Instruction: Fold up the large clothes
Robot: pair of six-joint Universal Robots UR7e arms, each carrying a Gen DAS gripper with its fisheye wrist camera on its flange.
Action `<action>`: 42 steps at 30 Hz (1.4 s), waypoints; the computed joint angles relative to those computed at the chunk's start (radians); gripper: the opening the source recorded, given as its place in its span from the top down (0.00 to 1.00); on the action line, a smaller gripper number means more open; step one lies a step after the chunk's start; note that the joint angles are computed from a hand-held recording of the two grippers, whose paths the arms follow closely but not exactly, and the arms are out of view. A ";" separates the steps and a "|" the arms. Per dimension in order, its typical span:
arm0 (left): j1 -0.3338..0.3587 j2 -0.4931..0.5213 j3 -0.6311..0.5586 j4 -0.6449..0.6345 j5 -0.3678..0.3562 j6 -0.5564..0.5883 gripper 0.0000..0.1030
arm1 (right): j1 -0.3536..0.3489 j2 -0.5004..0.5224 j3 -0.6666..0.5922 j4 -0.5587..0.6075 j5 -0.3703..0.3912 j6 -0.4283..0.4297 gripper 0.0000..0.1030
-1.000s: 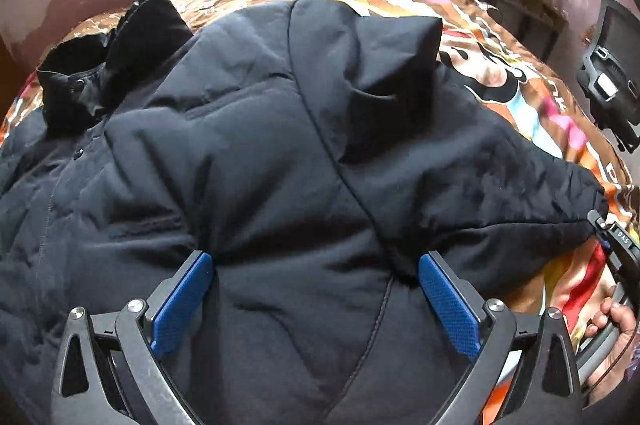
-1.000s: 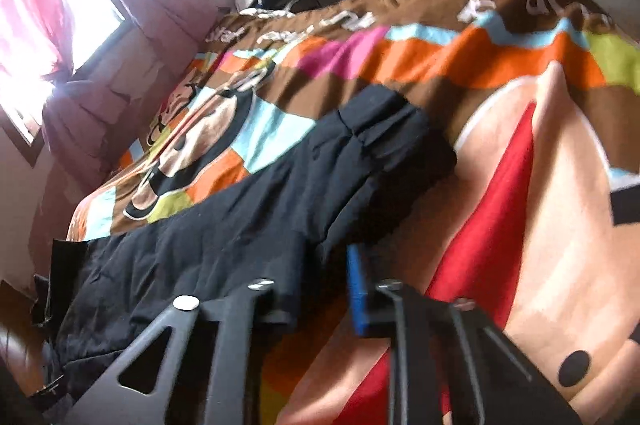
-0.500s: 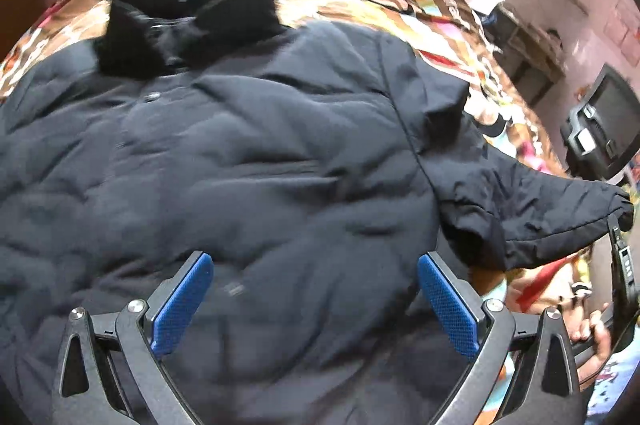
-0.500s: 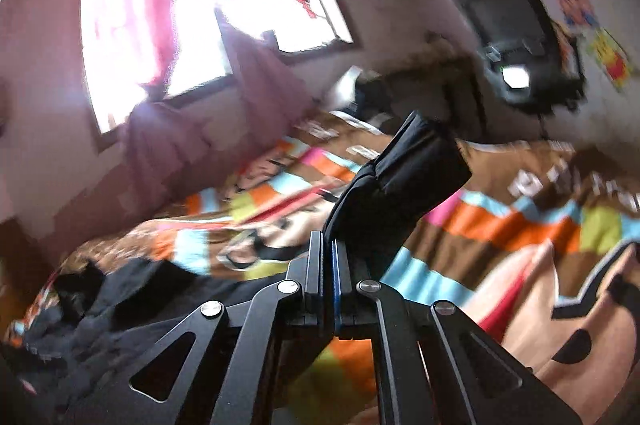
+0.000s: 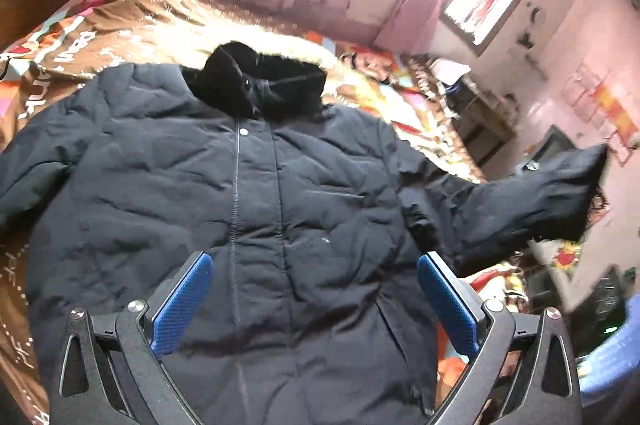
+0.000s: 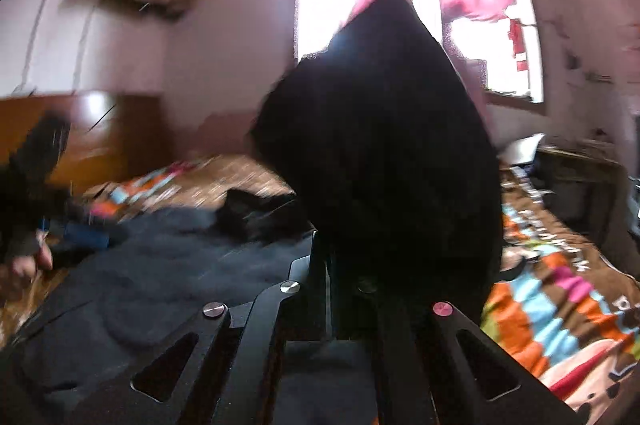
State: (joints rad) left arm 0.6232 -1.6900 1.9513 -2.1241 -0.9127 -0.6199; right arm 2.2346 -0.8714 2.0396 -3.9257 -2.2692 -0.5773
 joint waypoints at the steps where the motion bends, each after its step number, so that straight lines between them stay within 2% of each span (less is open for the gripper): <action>1: -0.003 -0.023 0.010 -0.003 -0.005 0.005 0.01 | 0.011 0.012 0.004 0.060 0.008 0.044 0.98; 5: -0.003 -0.120 0.077 -0.048 -0.045 0.013 0.01 | 0.035 0.050 0.032 0.204 0.018 0.127 0.98; 10: 0.073 -0.157 0.141 -0.072 -0.108 0.000 0.01 | 0.047 0.080 0.071 0.324 -0.009 0.201 0.96; 12: 0.110 -0.148 0.159 -0.080 -0.124 -0.001 0.01 | 0.046 0.090 0.082 0.370 -0.047 0.269 0.87; 14: 0.156 -0.135 0.176 -0.102 -0.158 0.004 0.01 | 0.022 0.056 0.138 0.477 -0.020 0.393 0.52; 16: 0.195 -0.122 0.189 -0.124 -0.200 0.004 0.01 | 0.012 0.026 0.222 0.433 0.046 0.442 0.40; 17: 0.208 -0.120 0.196 -0.136 -0.221 0.003 0.01 | 0.019 0.025 0.253 0.375 0.048 0.435 0.33; 18: 0.217 -0.119 0.205 -0.151 -0.242 0.000 0.01 | 0.028 0.020 0.280 0.326 0.044 0.423 0.30; 20: 0.226 -0.113 0.224 -0.191 -0.278 0.008 0.01 | 0.045 0.001 0.305 0.286 0.021 0.419 0.28; 21: 0.222 -0.103 0.227 -0.201 -0.273 0.013 0.01 | 0.052 -0.002 0.308 0.262 0.000 0.421 0.28; 26: 0.196 0.001 0.196 -0.235 -0.146 0.076 0.04 | 0.044 0.008 0.283 0.168 -0.086 0.451 0.27; 27: 0.203 0.029 0.175 -0.210 -0.139 0.103 0.19 | 0.037 0.002 0.293 0.154 -0.092 0.473 0.27; 28: 0.217 0.065 0.140 -0.150 -0.148 0.126 0.48 | 0.035 0.019 0.261 0.167 -0.093 0.489 0.27; 29: 0.235 0.095 0.109 -0.094 -0.174 0.144 0.57 | 0.023 0.017 0.259 0.157 -0.089 0.495 0.27; 32: 0.246 0.110 0.096 -0.078 -0.200 0.166 0.62 | 0.001 0.020 0.270 0.125 -0.076 0.500 0.27; 33: 0.244 0.105 0.096 -0.076 -0.198 0.171 0.71 | -0.004 0.030 0.264 0.122 -0.074 0.501 0.27; 34: 0.239 0.099 0.098 -0.074 -0.186 0.172 0.90 | -0.010 0.039 0.253 0.126 -0.074 0.501 0.27; 36: 0.219 0.075 0.113 -0.096 -0.153 0.179 0.94 | -0.017 0.053 0.249 0.117 -0.074 0.497 0.27; 37: 0.191 0.055 0.133 -0.123 -0.101 0.179 0.94 | -0.018 0.057 0.242 0.119 -0.075 0.493 0.27; 40: 0.084 0.022 0.175 -0.155 0.132 0.236 0.95 | -0.004 0.043 0.226 0.130 -0.099 0.480 0.27; 42: 0.038 0.004 0.190 -0.209 0.231 0.317 0.95 | 0.004 0.031 0.212 0.130 -0.121 0.462 0.27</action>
State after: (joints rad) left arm 0.6609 -1.6861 2.1410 -2.3326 -0.6818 -0.3028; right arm 2.2382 -0.8399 2.2512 -3.7956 -2.3905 -0.1154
